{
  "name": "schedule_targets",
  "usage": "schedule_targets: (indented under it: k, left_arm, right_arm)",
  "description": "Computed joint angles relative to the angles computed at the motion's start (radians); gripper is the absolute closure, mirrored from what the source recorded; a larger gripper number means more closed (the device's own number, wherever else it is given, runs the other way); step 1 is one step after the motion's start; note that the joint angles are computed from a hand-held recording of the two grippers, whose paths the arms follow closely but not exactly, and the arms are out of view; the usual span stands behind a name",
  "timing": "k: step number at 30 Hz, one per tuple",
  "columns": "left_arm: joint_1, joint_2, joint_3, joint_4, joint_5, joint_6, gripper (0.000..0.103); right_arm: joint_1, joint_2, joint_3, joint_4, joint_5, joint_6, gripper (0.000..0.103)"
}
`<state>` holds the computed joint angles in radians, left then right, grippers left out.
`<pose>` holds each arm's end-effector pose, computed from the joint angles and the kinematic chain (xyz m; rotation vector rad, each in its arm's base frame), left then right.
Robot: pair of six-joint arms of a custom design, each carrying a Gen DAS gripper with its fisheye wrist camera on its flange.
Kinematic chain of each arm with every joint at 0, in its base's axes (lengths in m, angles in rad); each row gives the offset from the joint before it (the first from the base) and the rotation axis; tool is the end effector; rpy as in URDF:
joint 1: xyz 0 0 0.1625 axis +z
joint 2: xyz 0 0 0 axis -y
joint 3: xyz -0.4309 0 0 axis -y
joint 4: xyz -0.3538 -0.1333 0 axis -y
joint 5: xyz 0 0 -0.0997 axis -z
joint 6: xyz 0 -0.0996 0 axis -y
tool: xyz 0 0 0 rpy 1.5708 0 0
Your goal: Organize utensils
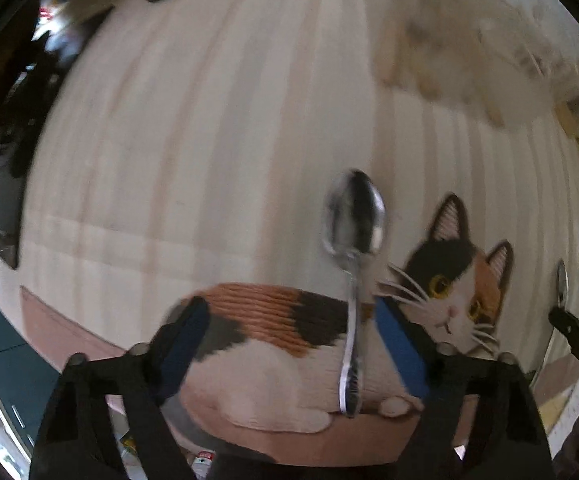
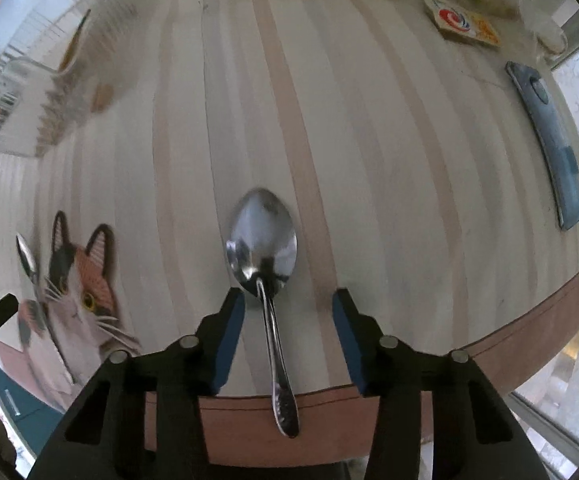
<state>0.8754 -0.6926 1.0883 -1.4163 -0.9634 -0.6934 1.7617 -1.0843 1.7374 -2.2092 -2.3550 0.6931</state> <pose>-0.3027 -0.6595 0.1794 0.2091 2.3371 0.0382 0.1721 -0.5586 0.2564 -0.5882 -2.3223 0.4078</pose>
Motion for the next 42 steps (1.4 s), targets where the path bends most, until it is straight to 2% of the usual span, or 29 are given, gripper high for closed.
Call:
schedule_targets:
  k: [1, 2, 3, 4, 9, 13, 15, 16, 17, 20, 27, 34, 37, 42]
  left_arm:
    - [0.002, 0.004, 0.004, -0.013, -0.02, 0.016, 0.034]
    - [0.003, 0.009, 0.004, -0.018, -0.033, 0.026, 0.046]
    - [0.003, 0.016, 0.003, -0.014, -0.04, 0.03, 0.053]
    - [0.002, 0.021, 0.001, -0.012, -0.044, 0.031, 0.063]
    - [-0.01, 0.035, 0.001, -0.015, -0.026, 0.043, 0.074]
    - [-0.014, 0.037, 0.009, -0.028, -0.026, 0.053, 0.08]
    - [-0.014, 0.038, 0.003, -0.026, -0.024, 0.06, 0.087]
    - [-0.015, 0.042, 0.001, -0.031, -0.024, 0.065, 0.096]
    - [-0.018, 0.059, -0.009, -0.039, -0.023, 0.072, 0.098]
    - [-0.035, 0.093, -0.026, -0.044, 0.005, 0.106, 0.099]
    - [-0.058, 0.117, -0.014, -0.088, -0.015, 0.135, 0.099]
    - [-0.05, 0.124, -0.026, -0.092, -0.028, 0.138, 0.098]
    - [-0.04, 0.093, 0.009, -0.101, -0.034, 0.152, 0.098]
    - [-0.035, 0.101, -0.023, -0.079, -0.046, 0.156, 0.098]
  right_arm:
    - [0.005, 0.007, -0.007, 0.017, -0.014, -0.004, 0.067]
    - [0.008, 0.011, -0.01, 0.023, -0.022, -0.005, 0.07]
    - [0.011, 0.015, -0.012, 0.024, -0.032, -0.007, 0.081]
    - [0.016, 0.021, -0.015, 0.035, -0.049, -0.007, 0.086]
    - [0.029, 0.031, -0.007, 0.031, -0.078, -0.012, 0.094]
    - [0.034, 0.025, 0.003, 0.024, -0.081, -0.009, 0.096]
    - [0.031, 0.029, 0.004, 0.01, -0.077, -0.018, 0.096]
    - [0.031, 0.027, 0.007, 0.008, -0.077, -0.019, 0.096]
    - [0.033, 0.026, 0.007, 0.01, -0.076, -0.019, 0.096]
    - [0.032, 0.036, -0.011, 0.014, -0.072, -0.028, 0.096]
    - [0.026, 0.057, -0.045, -0.027, 0.002, -0.105, 0.096]
    - [0.041, 0.077, -0.063, 0.005, -0.012, -0.104, 0.096]
    - [0.041, 0.074, -0.051, -0.006, 0.001, -0.091, 0.096]
    - [0.034, 0.077, -0.079, 0.031, -0.004, -0.079, 0.095]
